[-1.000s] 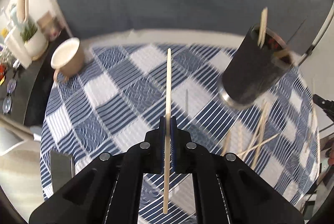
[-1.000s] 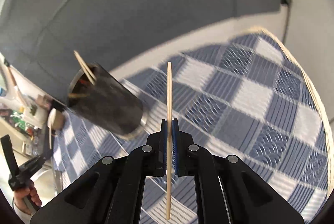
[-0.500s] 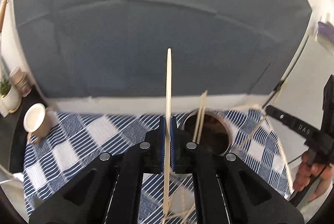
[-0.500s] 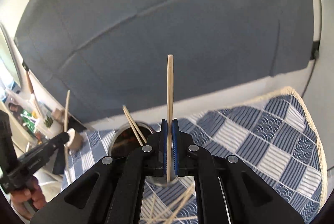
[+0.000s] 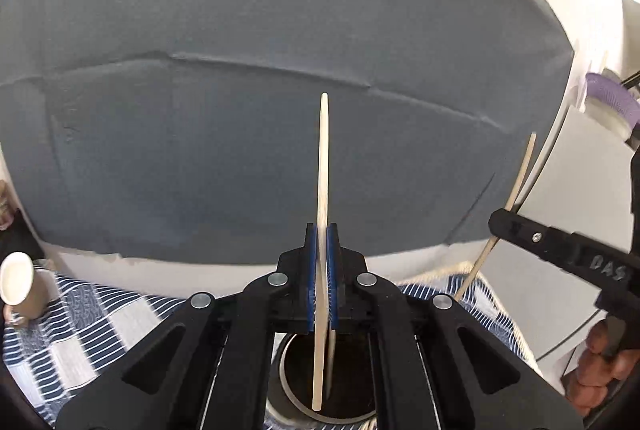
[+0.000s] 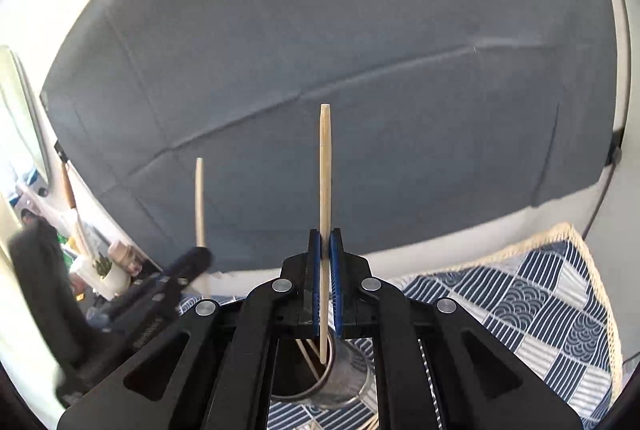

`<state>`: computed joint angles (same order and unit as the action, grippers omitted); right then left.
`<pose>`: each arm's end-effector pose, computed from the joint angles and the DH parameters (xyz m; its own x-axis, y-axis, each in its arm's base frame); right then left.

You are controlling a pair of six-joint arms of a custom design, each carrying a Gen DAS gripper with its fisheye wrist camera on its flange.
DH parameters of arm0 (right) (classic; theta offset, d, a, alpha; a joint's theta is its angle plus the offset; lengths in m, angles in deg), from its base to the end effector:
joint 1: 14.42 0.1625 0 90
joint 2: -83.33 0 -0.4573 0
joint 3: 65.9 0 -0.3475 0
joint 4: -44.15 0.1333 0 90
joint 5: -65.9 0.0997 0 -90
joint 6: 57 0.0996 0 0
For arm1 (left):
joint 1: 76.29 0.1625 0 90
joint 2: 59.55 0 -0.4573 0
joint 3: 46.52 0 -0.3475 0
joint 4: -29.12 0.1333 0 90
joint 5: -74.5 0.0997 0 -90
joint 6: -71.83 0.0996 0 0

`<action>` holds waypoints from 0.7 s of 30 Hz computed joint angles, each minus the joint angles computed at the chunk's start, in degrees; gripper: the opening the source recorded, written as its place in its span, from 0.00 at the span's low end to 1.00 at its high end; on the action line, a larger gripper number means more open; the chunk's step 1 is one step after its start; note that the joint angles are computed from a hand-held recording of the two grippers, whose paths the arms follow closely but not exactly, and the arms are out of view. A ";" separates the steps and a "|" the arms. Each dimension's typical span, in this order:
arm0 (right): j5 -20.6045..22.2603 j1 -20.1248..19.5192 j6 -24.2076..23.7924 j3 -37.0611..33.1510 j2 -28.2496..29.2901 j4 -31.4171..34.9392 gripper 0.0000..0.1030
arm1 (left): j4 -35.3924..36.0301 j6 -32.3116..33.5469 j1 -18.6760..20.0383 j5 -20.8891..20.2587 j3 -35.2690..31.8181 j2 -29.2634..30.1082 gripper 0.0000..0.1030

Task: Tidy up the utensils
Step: 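Raise the left tool's stick over the black cup while the right tool carries its stick there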

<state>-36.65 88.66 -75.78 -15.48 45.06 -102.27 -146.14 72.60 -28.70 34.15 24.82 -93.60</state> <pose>0.2984 -0.7910 0.3726 -0.8805 -0.2938 0.3720 -0.4706 0.6368 -0.6108 -0.3649 -0.7096 0.2389 -0.8537 0.0253 -0.5202 0.4631 0.4940 -0.7359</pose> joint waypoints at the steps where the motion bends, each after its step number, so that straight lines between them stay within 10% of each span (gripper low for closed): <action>1: 0.26 0.16 -0.35 -0.25 0.08 0.08 0.05 | -0.33 0.00 0.17 -0.07 -0.33 0.42 0.05; 21: 1.26 -3.55 -2.02 11.90 -0.24 -3.13 0.05 | -5.81 -1.85 1.23 3.69 7.49 2.00 0.05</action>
